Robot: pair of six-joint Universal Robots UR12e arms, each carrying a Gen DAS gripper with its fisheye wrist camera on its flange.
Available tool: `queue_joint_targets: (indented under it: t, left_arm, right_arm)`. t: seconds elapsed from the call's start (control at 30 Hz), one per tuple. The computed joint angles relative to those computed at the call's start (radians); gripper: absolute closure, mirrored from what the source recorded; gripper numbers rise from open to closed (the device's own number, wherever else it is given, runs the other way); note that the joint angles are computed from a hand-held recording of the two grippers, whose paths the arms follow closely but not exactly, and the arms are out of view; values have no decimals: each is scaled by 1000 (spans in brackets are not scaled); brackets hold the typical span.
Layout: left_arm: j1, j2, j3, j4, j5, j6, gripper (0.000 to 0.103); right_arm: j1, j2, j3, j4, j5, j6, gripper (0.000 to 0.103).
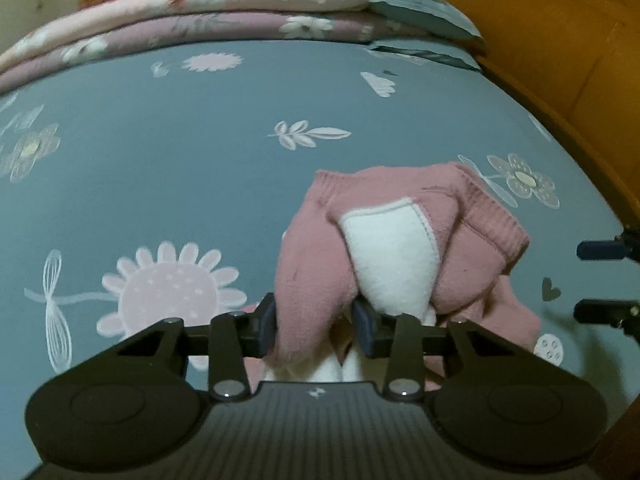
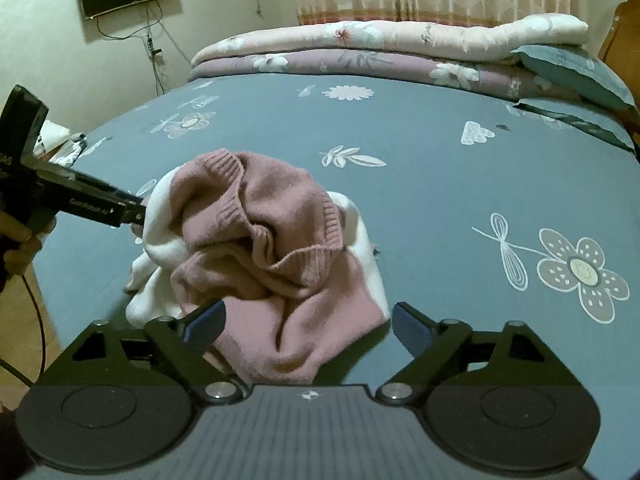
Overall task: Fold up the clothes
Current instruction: 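Grasp a pink sweater edge with the left tool while the right tool grasps another edge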
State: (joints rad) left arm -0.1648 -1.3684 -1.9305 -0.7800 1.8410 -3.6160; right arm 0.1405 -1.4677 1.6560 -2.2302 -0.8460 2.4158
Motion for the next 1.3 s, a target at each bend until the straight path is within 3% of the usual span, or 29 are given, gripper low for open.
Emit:
queue_joint_targets:
  t: [0.07, 0.2, 0.37, 0.5, 0.7, 0.83, 1.03, 1.1, 1.2, 1.23, 1.27, 1.3]
  left_arm:
    - [1, -7, 7, -8, 8, 8, 81]
    - [-8, -15, 11, 26, 66, 54, 88]
    - [27, -15, 12, 74, 92, 91, 91]
    - [71, -20, 8, 110, 70, 152, 91]
    - [160, -13, -29, 193, -27, 254, 91]
    - [218, -11, -51, 227, -127, 302, 91]
    - [284, -2, -84, 270, -279, 363, 91]
    - [302, 4, -91, 279, -322, 372, 91]
    - [324, 11, -100, 287, -371, 399, 91]
    - [331, 13, -104, 290, -385, 405, 91]
    - [338, 16, -108, 293, -400, 408, 91]
    - [342, 19, -111, 296, -410, 412, 91]
  right_arm:
    - [-3, -2, 3, 1, -2, 5, 19]
    - [-7, -6, 11, -19, -20, 38, 20]
    - [-4, -11, 27, -60, -51, 92, 20]
    - [9, -19, 40, -100, -85, 150, 20]
    - [48, -39, 65, -159, -164, 222, 23]
    - [85, -45, 60, -148, -180, 288, 41]
    - [167, -23, 19, -109, -195, 392, 39]
    - [199, -12, 4, -101, -241, 440, 32]
    - [226, 2, -11, -71, -313, 494, 32]
    - [233, 7, -16, -59, -337, 511, 39]
    - [239, 8, -17, -56, -367, 516, 54]
    - [244, 6, -15, -61, -401, 513, 59]
